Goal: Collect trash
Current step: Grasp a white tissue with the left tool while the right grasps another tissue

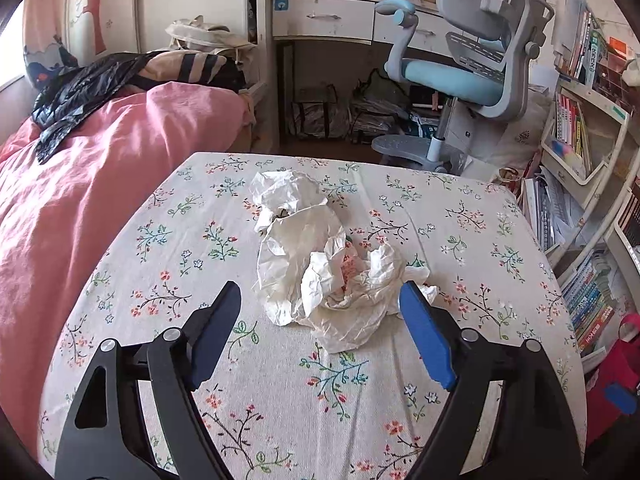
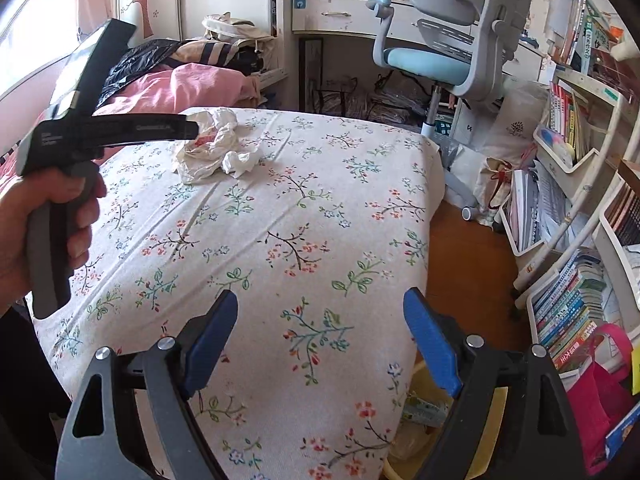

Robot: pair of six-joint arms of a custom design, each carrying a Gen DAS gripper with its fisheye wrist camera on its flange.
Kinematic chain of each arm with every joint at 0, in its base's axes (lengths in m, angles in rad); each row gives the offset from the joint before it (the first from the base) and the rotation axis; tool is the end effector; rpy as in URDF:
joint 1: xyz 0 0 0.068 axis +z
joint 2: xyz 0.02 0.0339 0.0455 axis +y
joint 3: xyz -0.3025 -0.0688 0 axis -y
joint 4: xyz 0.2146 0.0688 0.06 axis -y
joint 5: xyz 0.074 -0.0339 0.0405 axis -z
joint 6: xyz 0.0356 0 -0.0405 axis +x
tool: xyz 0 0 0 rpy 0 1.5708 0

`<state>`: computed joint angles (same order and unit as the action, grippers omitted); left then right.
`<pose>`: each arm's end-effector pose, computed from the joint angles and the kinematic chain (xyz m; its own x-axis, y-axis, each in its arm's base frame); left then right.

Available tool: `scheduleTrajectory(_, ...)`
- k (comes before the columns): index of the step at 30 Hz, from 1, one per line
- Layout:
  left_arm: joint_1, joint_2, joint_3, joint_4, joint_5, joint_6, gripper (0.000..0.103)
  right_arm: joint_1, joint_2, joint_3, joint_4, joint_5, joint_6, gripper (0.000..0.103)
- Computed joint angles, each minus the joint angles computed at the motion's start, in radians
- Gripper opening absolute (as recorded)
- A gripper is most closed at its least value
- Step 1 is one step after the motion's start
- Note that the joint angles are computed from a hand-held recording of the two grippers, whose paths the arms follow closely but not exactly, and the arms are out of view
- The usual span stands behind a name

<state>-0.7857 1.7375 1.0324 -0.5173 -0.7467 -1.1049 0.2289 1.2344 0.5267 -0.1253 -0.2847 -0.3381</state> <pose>0.2339 -0.1998 0.2243 -0.6158 -0.3114 -0.7237 -0.4340 0.9007 -0.0182 0.1876 0.0540 0.2251 -0.5466 -0.4542 -0.7035 -0.6181 0.7857 -0.0271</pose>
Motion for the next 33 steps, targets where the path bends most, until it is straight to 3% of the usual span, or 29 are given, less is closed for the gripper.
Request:
scheduleTrajectory(4,0.056,0.033,0.015,0.037,0.036,0.071,0.067,0.04,0.024,0.012,0.016,0.021,0.015,0.081)
scheduleTrajectory(5,0.073,0.039,0.011,0.053,0.054,0.086,0.06,0.05,0.032,0.016,0.02,0.027,0.02,0.081)
scheduleTrajectory(7,0.109,0.04,-0.013,0.107,0.109,0.125,0.039,0.066,0.047,0.019,0.032,0.037,0.028,0.081)
scheduleTrajectory(8,0.127,0.037,-0.026,0.134,0.148,0.145,0.02,0.073,0.056,0.024,0.034,0.041,0.032,0.081)
scheduleTrajectory(12,0.141,-0.022,-0.092,0.205,0.203,0.186,0.018,0.123,0.072,0.034,0.048,0.063,0.058,0.081)
scheduleTrajectory(23,0.159,-0.274,-0.237,0.206,0.176,0.191,0.017,0.382,0.209,0.131,0.119,0.207,0.156,0.081)
scheduleTrajectory(33,0.29,-0.34,-0.352,0.275,0.344,0.255,0.018,0.456,0.475,0.353,0.122,0.268,0.188,0.068)
